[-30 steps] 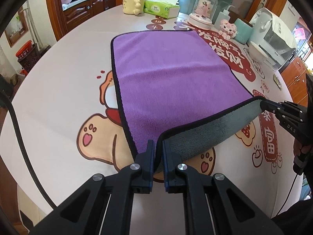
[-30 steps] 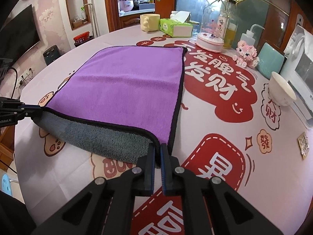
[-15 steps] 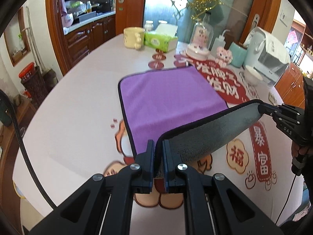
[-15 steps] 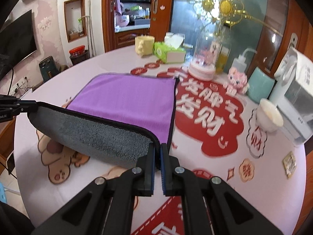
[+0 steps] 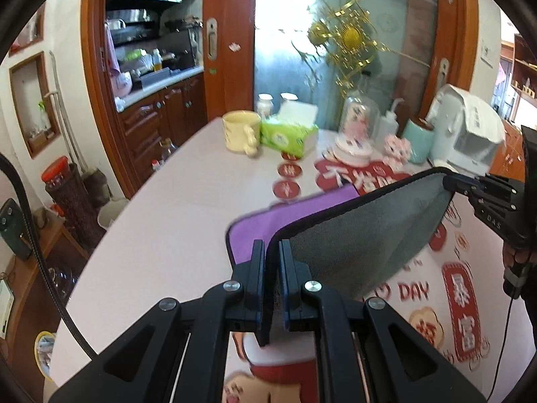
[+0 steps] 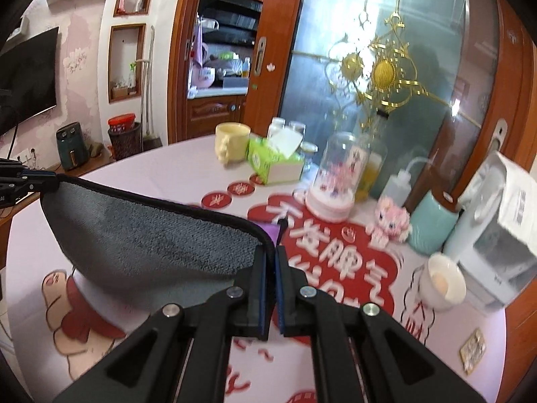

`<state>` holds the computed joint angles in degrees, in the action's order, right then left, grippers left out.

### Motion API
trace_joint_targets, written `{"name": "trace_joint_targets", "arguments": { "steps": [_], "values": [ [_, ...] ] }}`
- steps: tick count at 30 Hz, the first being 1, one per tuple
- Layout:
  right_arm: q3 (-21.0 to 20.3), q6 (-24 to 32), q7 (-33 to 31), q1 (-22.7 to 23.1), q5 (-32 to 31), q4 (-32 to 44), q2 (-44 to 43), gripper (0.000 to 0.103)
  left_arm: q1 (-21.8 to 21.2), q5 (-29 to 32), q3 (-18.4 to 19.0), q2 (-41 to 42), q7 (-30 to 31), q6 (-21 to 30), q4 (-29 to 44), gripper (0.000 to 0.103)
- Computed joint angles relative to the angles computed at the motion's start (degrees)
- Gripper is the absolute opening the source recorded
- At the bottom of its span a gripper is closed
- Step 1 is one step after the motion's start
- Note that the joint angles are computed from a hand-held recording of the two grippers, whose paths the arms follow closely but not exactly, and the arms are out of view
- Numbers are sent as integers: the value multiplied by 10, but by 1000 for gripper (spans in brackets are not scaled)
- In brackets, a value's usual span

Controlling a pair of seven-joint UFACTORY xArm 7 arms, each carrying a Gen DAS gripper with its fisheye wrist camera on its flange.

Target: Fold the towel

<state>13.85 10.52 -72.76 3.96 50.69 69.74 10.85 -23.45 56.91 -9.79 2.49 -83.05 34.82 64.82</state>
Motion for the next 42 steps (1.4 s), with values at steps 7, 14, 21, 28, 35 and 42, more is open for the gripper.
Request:
{"name": "trace_joint_targets", "arguments": {
  "steps": [7,14,21,28,35,42],
  "values": [
    [24,-34,38,2,-53,64,71,5,7,42,28,47,-33,5,45,6],
    [44,-62,105,1,-128,111,143,5,5,51,59,99,-47,1,79,6],
    [17,-68,186,33,-208,174,217,5,-1,6,81,138,-45,-25,93,6],
    [-78,-44,301,104,-289,218,256,6,-12,-54,94,167,6,-41,114,6],
    [-107,-11,377,114,-351,232,267,47,-29,-84,106,177,21,-45,125,10],
    [-55,-34,393,67,-386,204,239,55,-41,-86,107,160,15,-27,118,25]
  ]
}}
